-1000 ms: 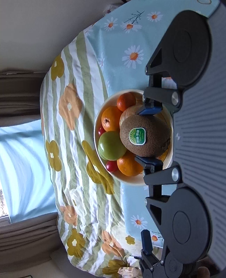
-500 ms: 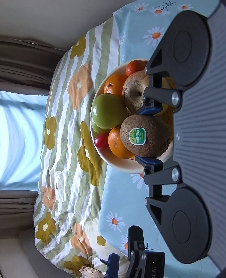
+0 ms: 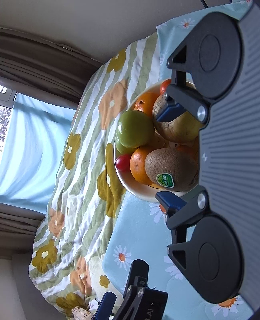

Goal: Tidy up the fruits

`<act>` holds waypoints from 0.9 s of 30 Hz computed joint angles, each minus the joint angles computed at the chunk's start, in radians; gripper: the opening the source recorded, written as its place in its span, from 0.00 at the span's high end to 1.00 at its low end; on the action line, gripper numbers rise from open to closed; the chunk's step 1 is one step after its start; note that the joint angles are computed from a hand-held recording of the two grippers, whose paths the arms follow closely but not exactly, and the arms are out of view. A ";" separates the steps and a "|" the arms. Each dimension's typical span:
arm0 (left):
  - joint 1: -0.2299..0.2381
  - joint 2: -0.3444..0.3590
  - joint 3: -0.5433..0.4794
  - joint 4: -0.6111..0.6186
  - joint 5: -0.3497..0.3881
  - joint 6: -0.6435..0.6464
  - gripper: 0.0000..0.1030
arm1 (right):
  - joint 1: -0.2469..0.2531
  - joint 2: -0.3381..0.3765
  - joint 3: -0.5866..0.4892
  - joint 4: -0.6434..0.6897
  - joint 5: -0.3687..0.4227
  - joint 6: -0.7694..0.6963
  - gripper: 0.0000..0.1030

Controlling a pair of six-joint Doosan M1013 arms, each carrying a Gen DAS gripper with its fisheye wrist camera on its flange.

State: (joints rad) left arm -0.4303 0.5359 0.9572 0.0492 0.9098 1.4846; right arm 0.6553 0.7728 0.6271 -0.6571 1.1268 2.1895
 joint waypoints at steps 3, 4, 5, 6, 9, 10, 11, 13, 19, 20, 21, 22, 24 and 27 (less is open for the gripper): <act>-0.009 -0.012 0.008 0.020 -0.012 -0.023 0.13 | -0.003 -0.023 0.028 0.000 -0.014 0.011 0.11; -0.012 -0.016 0.010 0.028 -0.016 -0.032 0.13 | -0.005 -0.034 0.043 0.003 -0.022 0.019 0.11; -0.016 -0.021 0.013 0.038 -0.021 -0.043 0.13 | -0.007 -0.045 0.057 0.005 -0.030 0.024 0.11; -0.020 -0.026 0.016 0.048 -0.024 -0.053 0.13 | -0.009 -0.059 0.074 0.006 -0.039 0.031 0.11; -0.038 -0.045 0.030 0.088 -0.035 -0.095 0.13 | -0.014 -0.104 0.129 0.010 -0.068 0.051 0.11; -0.045 -0.053 0.035 0.104 -0.038 -0.112 0.13 | -0.016 -0.124 0.151 0.018 -0.079 0.059 0.11; -0.052 -0.060 0.040 0.119 -0.040 -0.129 0.13 | -0.019 -0.139 0.167 0.025 -0.087 0.064 0.11; -0.070 -0.075 0.047 0.158 -0.041 -0.178 0.13 | -0.024 -0.178 0.209 0.034 -0.105 0.078 0.11; -0.133 -0.125 0.077 0.300 -0.034 -0.342 0.13 | -0.039 -0.279 0.299 0.066 -0.118 0.098 0.09; -0.143 -0.133 0.082 0.321 -0.032 -0.365 0.13 | -0.040 -0.292 0.310 0.066 -0.116 0.102 0.07; -0.155 -0.141 0.089 0.344 -0.029 -0.390 0.13 | -0.041 -0.308 0.323 0.068 -0.114 0.105 0.06; -0.166 -0.149 0.097 0.367 -0.026 -0.416 0.13 | -0.042 -0.327 0.342 0.073 -0.115 0.107 0.05; -0.186 -0.163 0.110 0.402 -0.019 -0.456 0.13 | -0.044 -0.355 0.368 0.081 -0.110 0.113 0.04; -0.215 -0.181 0.128 0.451 -0.001 -0.520 0.11 | -0.043 -0.394 0.405 0.090 -0.099 0.126 0.00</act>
State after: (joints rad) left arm -0.6456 0.3551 1.0852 0.5001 0.9084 0.9647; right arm 0.6126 0.3788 1.0323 -0.5674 1.0278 2.3154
